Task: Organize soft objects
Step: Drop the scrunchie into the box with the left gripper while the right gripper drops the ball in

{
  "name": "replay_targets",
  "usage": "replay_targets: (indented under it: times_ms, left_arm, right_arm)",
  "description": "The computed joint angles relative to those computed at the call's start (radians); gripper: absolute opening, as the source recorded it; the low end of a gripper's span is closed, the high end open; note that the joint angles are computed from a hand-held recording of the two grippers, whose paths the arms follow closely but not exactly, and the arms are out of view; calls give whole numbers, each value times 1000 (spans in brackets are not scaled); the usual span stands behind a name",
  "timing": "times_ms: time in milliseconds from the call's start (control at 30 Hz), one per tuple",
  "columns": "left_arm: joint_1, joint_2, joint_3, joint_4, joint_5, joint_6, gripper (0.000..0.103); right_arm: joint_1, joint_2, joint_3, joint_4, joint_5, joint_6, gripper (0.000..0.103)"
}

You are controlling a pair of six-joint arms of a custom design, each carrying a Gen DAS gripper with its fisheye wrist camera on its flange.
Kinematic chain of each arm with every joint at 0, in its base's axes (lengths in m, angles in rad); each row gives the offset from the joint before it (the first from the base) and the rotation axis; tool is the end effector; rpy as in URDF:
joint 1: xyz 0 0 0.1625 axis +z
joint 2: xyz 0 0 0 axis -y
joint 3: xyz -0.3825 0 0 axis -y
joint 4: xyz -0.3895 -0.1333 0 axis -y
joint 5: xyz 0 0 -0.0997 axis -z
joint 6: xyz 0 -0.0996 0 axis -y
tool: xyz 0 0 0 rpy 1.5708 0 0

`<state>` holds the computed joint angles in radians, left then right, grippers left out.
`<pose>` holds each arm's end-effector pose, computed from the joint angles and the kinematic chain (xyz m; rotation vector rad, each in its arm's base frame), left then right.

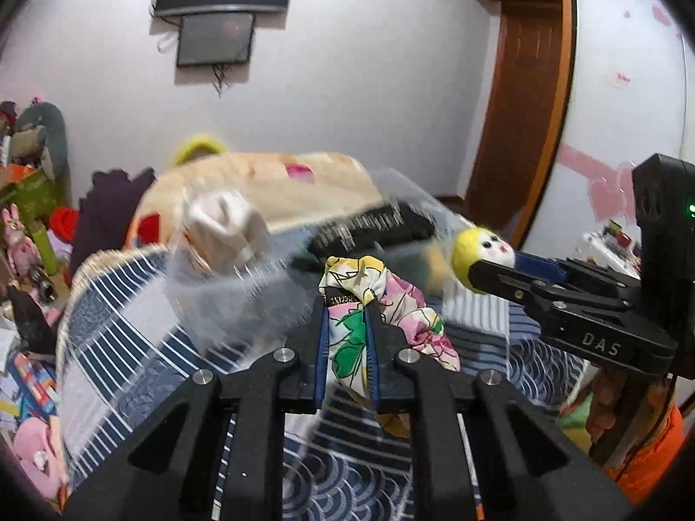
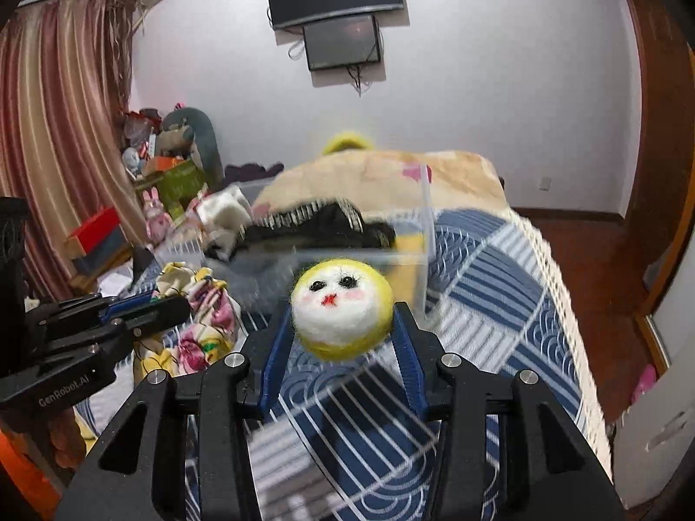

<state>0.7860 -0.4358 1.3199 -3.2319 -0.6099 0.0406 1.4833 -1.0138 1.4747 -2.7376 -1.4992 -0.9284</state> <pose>-0.3460 -0.6505 0.0520 0.4534 2.2081 -1.2583 0.0795 -0.7010 0.3030 1.1393 -2.4606 0.9199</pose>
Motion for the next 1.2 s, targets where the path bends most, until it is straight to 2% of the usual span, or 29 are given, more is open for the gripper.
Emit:
replay_targets:
  times_ms: [333,567,733,867,1033,1167,1200]
  left_arm:
    - [9,48,-149,-33,65,75,14]
    - [34,68,-222,50,76,31,14]
    - [49,92,-271,55,103,30,14]
    - [74,103,-305,100,114,-64,14]
    - [99,118,-336,148,129,-108,15]
    - [108,108,-325,226,136,-147,22]
    - [109,106,-320,236,135,-150,29]
  right_arm:
    - [47,57,-79,-18,18,0,42]
    - [74,113,-158,33,2,10,42]
    - [86,147,-186,37,-25,2,42]
    - [90,172,-205,57,-45,-9,42]
    - [87,187,-213,80,-49,-25,42]
    - [92,198,-211,72,-89,-54,42]
    - [94,201,-214,76,-97,-59,42]
